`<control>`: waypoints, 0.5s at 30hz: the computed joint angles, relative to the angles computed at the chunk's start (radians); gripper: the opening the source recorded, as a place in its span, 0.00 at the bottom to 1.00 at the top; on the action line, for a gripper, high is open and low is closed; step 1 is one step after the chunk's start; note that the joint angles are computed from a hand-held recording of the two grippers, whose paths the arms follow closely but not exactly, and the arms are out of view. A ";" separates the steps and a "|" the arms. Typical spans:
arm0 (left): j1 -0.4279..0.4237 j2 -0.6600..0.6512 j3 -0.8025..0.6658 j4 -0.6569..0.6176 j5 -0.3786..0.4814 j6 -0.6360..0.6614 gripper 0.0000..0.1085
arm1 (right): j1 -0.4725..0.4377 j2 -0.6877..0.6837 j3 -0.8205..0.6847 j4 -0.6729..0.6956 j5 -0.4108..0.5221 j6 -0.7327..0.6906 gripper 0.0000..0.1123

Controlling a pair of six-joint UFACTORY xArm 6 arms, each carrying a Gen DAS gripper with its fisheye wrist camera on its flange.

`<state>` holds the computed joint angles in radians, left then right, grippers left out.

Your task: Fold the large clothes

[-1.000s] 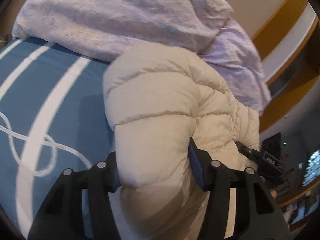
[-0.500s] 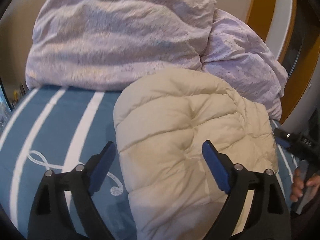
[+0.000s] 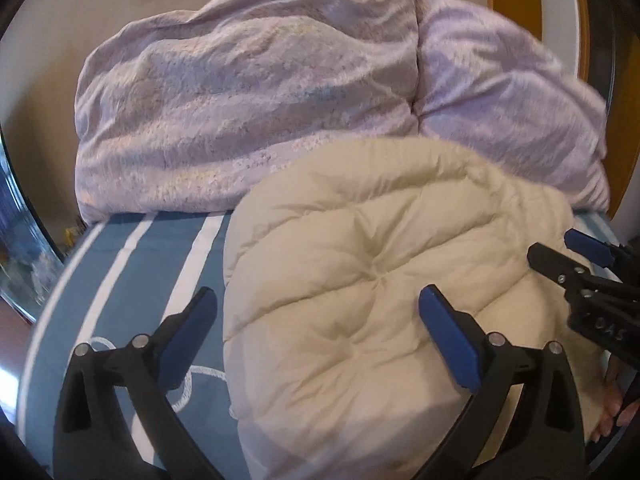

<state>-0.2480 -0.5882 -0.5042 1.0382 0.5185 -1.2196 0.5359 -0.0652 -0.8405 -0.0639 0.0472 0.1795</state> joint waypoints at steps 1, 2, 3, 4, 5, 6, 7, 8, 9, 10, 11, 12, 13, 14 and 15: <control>-0.002 0.016 -0.003 0.020 0.002 -0.015 0.93 | 0.000 0.011 0.008 0.053 -0.014 -0.046 0.63; 0.007 0.029 0.000 0.041 -0.018 -0.035 0.93 | -0.001 0.012 0.015 0.085 -0.020 -0.074 0.63; 0.021 0.037 0.003 0.059 -0.047 -0.058 0.93 | -0.001 0.020 0.014 0.128 -0.018 -0.112 0.63; 0.038 0.044 0.008 0.066 -0.077 -0.076 0.93 | 0.003 0.028 0.010 0.206 -0.012 -0.176 0.63; 0.053 0.054 0.009 0.058 -0.104 -0.079 0.93 | 0.007 0.032 0.007 0.254 -0.007 -0.214 0.63; 0.064 0.064 0.010 0.049 -0.122 -0.079 0.93 | 0.011 0.041 0.002 0.301 -0.004 -0.249 0.63; 0.077 0.078 0.008 0.048 -0.145 -0.087 0.93 | 0.011 0.048 -0.003 0.330 0.000 -0.271 0.64; 0.084 0.092 0.005 0.062 -0.156 -0.102 0.93 | 0.011 0.055 -0.005 0.341 0.000 -0.278 0.64; 0.085 0.105 0.000 0.085 -0.158 -0.119 0.93 | 0.011 0.060 -0.005 0.328 -0.003 -0.261 0.64; 0.084 0.114 -0.005 0.104 -0.154 -0.131 0.93 | 0.009 0.065 -0.006 0.310 -0.006 -0.242 0.64; 0.080 0.125 -0.011 0.128 -0.149 -0.148 0.93 | 0.005 0.071 -0.007 0.282 -0.007 -0.215 0.64; 0.079 0.136 -0.018 0.149 -0.145 -0.161 0.93 | 0.003 0.075 -0.010 0.264 -0.007 -0.195 0.64; 0.079 0.143 -0.021 0.160 -0.145 -0.169 0.93 | 0.001 0.080 -0.013 0.244 -0.007 -0.175 0.65; 0.082 0.151 -0.025 0.170 -0.149 -0.176 0.93 | -0.002 0.085 -0.016 0.231 -0.008 -0.161 0.65; 0.087 0.160 -0.028 0.185 -0.156 -0.189 0.93 | -0.003 0.088 -0.017 0.217 -0.009 -0.147 0.65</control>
